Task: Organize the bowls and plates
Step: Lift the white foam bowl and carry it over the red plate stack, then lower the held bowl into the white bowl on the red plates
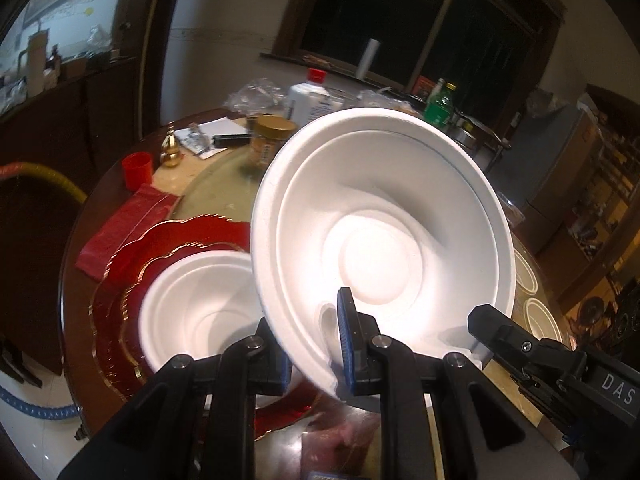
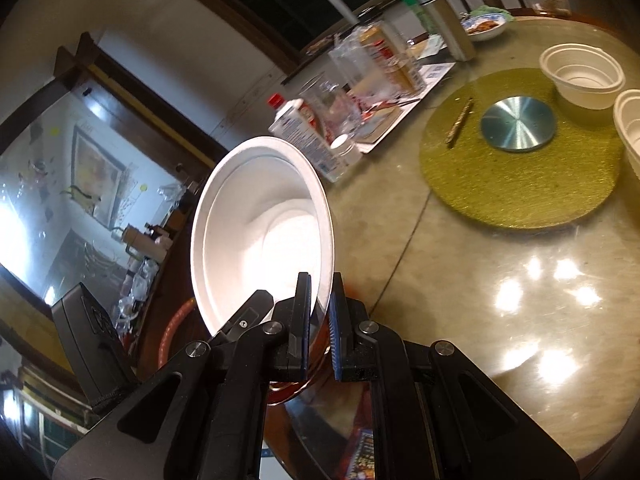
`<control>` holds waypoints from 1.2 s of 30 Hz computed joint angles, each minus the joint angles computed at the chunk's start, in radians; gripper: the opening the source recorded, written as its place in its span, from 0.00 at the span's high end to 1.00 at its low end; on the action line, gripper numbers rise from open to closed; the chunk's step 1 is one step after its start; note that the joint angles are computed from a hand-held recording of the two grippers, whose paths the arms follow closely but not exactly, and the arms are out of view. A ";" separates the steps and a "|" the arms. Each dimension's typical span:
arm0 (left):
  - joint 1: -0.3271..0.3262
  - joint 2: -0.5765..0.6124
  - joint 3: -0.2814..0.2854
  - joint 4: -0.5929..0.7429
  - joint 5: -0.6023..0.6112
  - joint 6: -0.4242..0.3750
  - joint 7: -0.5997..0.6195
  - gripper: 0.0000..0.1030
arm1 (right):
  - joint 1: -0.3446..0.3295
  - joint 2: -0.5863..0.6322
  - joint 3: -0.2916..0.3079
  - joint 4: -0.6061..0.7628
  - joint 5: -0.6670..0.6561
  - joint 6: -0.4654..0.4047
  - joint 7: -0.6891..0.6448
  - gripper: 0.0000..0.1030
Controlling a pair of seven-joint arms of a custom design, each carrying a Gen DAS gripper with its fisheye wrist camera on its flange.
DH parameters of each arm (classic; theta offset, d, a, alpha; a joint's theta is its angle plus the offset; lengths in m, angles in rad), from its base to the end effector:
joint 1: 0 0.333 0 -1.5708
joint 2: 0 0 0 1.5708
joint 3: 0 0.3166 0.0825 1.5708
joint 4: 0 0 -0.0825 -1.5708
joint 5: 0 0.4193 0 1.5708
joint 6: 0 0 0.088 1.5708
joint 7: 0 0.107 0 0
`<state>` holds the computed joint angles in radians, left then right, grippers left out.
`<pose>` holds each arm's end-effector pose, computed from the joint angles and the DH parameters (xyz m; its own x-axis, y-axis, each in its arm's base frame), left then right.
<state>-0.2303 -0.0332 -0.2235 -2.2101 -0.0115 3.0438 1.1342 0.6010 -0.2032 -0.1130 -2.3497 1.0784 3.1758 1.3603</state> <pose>0.5412 -0.2641 0.4784 -0.1445 -0.9349 0.3240 -0.7128 -0.1288 -0.6895 0.5023 0.1728 0.4779 -0.0750 -0.7561 -0.6502 -0.6512 0.5309 -0.5423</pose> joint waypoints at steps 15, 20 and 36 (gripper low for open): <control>0.084 -0.061 -0.006 -0.094 0.165 0.017 -0.183 0.82 | -0.073 0.096 0.114 0.107 0.156 -0.096 -0.192 0.92; 0.102 -0.063 -0.005 -0.098 0.206 0.001 -0.219 0.82 | -0.125 0.129 0.167 0.136 0.165 -0.132 -0.207 0.92; 0.101 -0.063 0.012 -0.114 0.198 -0.031 -0.209 0.82 | -0.192 0.183 0.223 0.166 0.058 -0.189 -0.117 0.92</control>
<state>-0.1294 -0.0966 -0.2118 -2.3246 0.1863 3.0129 0.9251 0.4091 -0.0197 0.1103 -2.1832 1.1365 2.9870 1.2435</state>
